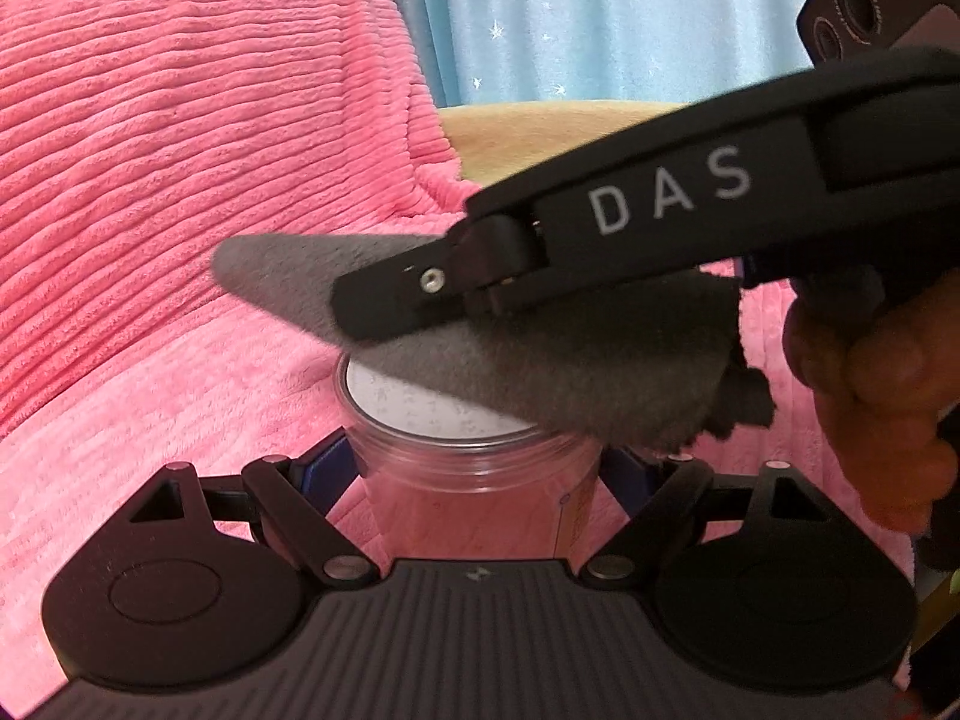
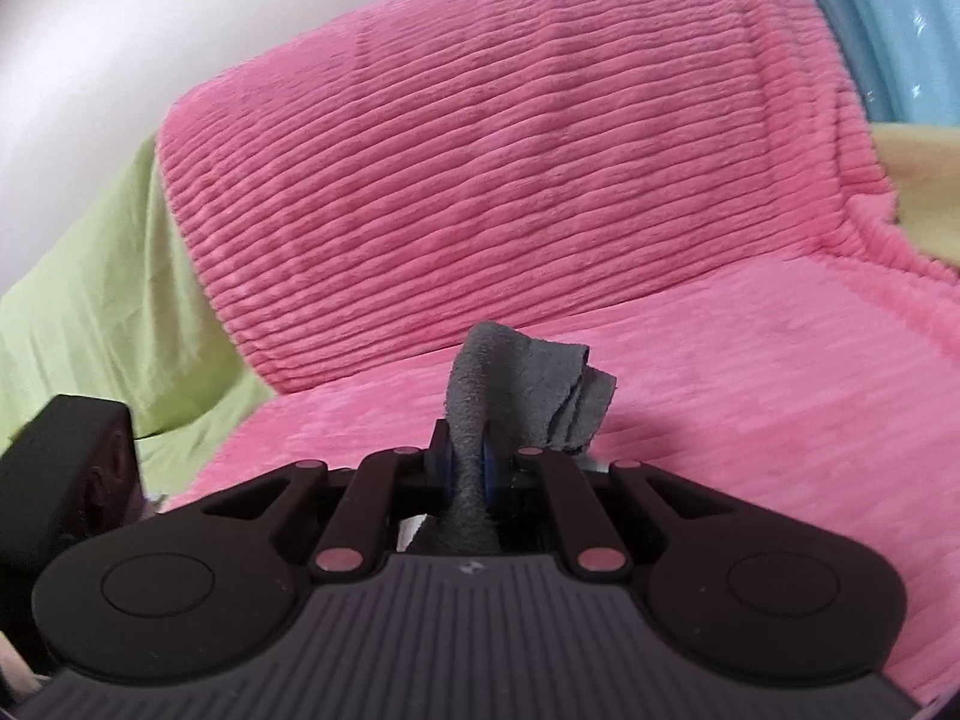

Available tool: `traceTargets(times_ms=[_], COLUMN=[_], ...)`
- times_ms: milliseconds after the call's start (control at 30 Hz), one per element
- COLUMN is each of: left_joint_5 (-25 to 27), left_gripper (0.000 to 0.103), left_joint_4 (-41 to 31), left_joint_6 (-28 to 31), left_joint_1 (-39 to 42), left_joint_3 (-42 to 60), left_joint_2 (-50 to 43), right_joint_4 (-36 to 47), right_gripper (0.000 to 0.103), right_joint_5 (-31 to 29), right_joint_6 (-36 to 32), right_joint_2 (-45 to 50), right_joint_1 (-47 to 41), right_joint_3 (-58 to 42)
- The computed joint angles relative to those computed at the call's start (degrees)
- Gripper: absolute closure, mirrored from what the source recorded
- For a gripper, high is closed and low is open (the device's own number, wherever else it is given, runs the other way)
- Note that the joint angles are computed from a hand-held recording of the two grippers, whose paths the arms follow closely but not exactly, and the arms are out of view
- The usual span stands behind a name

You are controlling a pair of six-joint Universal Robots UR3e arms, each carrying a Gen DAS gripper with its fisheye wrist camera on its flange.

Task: Clean container
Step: 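Wipe the white lid with the cloth in the right tool while the left tool holds the jar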

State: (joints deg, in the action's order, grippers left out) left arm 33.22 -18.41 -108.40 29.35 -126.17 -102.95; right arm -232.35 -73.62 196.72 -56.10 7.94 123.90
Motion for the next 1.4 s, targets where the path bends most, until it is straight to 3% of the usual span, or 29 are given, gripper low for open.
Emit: traceTargets(times_ms=[333,833,1400], left_joint_5=[-0.1,0.1,0.4], left_gripper=[0.018,0.017,0.018], left_joint_4=[-0.5,-1.6,-0.5], left_joint_6=[1.1,-0.4,-1.1], left_joint_1=[-0.1,-0.7,-0.7], left_joint_3=[0.3,3.2,3.0], left_joint_2=[-0.1,-1.8,-2.0], right_joint_4=[-3.5,-8.7,-2.6], right_gripper=[0.097,0.096,0.097], right_joint_5=[1.5,13.0,3.9], right_joint_6=[-1.9,1.5,1.6], right_joint_2=[-4.0,-2.1,1.7], right_joint_1=[-2.9,-6.0,-0.3], right_joint_3=[9.1,11.8,-0.3])
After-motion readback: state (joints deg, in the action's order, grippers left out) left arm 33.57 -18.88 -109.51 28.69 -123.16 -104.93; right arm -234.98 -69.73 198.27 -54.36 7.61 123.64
